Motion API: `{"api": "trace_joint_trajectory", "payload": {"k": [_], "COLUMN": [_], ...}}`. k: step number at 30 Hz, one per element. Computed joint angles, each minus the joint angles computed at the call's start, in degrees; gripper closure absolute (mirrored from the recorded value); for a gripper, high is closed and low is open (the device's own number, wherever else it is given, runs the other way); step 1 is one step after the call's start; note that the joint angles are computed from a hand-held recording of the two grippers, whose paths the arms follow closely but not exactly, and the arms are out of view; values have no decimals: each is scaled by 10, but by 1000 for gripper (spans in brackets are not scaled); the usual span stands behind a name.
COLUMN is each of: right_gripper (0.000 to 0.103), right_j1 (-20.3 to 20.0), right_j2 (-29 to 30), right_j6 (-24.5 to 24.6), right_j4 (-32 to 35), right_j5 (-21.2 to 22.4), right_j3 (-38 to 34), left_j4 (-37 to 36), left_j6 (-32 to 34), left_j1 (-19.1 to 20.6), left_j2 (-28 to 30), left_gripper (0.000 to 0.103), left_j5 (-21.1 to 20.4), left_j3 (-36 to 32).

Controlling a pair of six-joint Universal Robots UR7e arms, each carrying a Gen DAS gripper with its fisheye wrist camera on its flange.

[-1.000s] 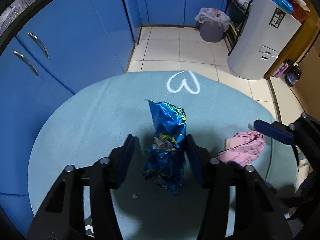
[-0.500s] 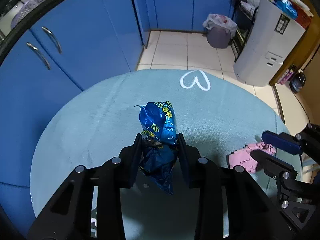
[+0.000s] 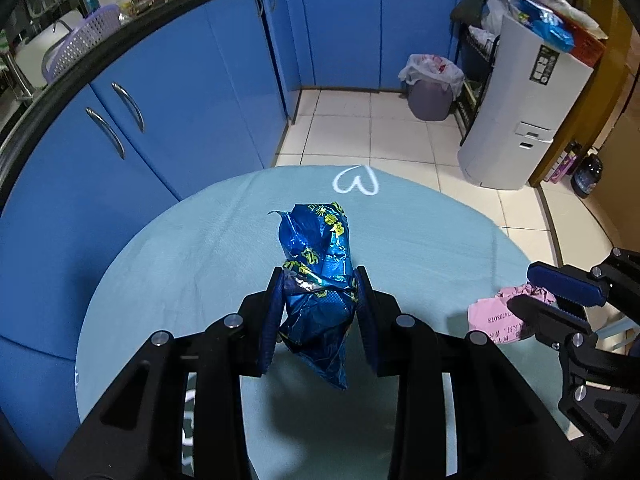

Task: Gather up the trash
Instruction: 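Carry the blue foil wrapper and pink wrapper over the black bin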

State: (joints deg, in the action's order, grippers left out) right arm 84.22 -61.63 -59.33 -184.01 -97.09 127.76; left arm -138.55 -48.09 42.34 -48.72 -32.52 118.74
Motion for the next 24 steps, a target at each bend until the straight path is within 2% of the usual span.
{"api": "trace_joint_trajectory", "payload": {"k": [24], "right_gripper": [83], "right_j1": [-55], "right_j2": [-204], "right_j6": [-44], "right_j4": [8], "right_j5": [80], "right_j3": [128], "left_j4": [123], "left_j6": [-160], "left_j1": [-153], "left_j2": [-17], "left_gripper": [68], "left_j5": [-14], "left_j3": [26]}}
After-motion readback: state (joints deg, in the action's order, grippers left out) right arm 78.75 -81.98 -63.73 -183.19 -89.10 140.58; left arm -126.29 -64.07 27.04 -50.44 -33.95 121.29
